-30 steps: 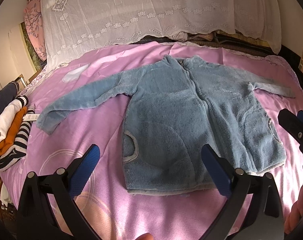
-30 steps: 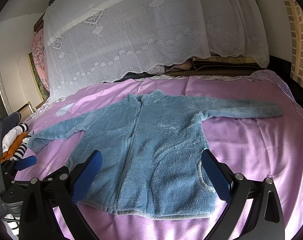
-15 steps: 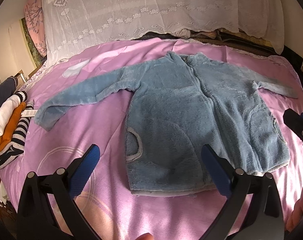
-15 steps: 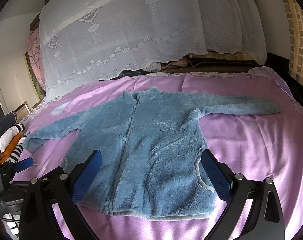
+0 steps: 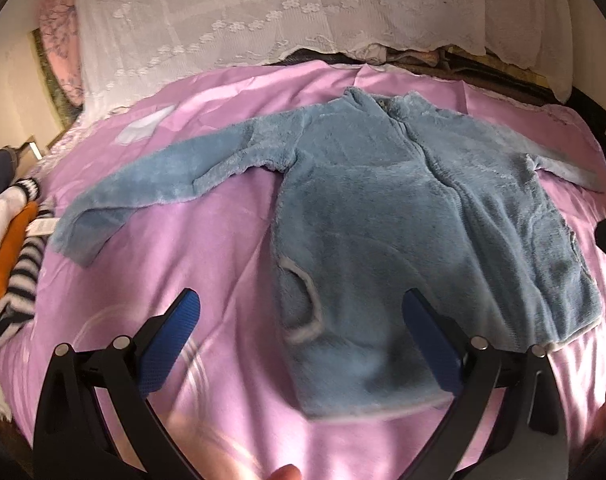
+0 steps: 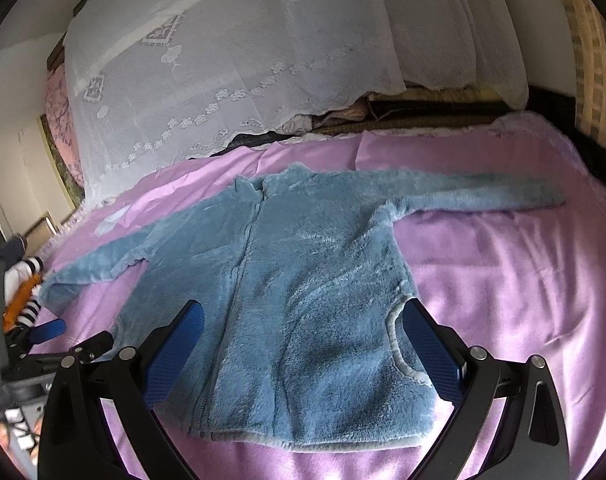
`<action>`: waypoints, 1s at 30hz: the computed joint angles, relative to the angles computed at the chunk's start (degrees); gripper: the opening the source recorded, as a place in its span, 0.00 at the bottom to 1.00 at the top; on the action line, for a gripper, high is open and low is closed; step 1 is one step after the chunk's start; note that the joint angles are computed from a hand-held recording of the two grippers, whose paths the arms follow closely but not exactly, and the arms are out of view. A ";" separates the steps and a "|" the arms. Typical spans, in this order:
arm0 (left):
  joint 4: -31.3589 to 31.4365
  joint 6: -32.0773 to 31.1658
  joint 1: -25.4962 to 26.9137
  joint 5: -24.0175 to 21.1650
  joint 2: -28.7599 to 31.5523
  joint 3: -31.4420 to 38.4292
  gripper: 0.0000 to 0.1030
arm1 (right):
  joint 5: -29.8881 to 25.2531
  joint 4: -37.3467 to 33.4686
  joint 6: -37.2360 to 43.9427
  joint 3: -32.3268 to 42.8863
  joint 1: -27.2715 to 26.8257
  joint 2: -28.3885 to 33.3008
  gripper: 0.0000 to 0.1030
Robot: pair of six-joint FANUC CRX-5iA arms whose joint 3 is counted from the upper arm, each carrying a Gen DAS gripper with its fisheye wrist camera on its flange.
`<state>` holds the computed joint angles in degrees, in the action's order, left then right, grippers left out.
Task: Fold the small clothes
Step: 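Move the right tool to a jacket sleeve cuff and close on it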
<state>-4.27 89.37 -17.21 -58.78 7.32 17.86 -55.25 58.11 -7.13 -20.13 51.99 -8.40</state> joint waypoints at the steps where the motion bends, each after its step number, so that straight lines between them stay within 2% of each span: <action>1: 1.55 -1.28 1.15 -0.53 0.93 0.68 0.96 | 3.25 0.75 -1.56 -1.76 -1.01 -1.23 0.97; 3: 5.26 -3.39 4.08 -2.10 3.77 2.93 0.96 | 10.21 2.22 -6.34 -5.28 -3.55 -3.81 0.97; 5: 7.82 -4.17 6.36 -4.35 6.75 5.67 0.96 | 12.93 1.35 -9.66 -6.72 -5.24 -5.25 0.97; 8: 13.81 -4.75 10.31 -7.41 11.52 9.39 0.96 | 13.41 1.13 -13.70 -8.22 -6.66 -6.76 0.97; 12: 19.24 -3.94 13.91 -8.41 16.07 12.83 0.96 | 14.19 -0.33 -15.64 -10.08 -8.73 -9.32 0.97; 17: 28.12 -1.13 17.71 -5.75 20.64 16.38 0.96 | 13.33 -6.99 -12.27 -9.41 -13.27 -11.58 0.97; 19: 27.05 1.39 18.28 -4.29 21.72 18.73 0.96 | 15.13 -11.08 -11.34 -9.10 -16.70 -12.16 0.97; 22: 21.06 7.54 18.07 -4.19 24.34 24.89 0.96 | 21.79 -16.96 -13.25 -10.38 -23.38 -13.16 0.97; 25: 8.62 13.21 16.25 -2.81 23.63 27.35 0.91 | 31.18 -19.70 -18.09 -12.62 -30.60 -13.10 0.97; 26: 1.97 16.22 15.03 -3.55 23.83 29.44 0.90 | 33.94 -19.45 -20.20 -13.04 -33.10 -12.36 0.97; 28: -5.09 20.19 13.84 -6.72 25.21 33.36 0.90 | 35.83 -20.05 -20.47 -12.17 -35.89 -10.64 0.96; 30: -9.83 23.17 13.13 -13.48 28.16 38.99 0.90 | 38.75 -17.05 -22.67 -11.69 -39.46 -8.37 0.90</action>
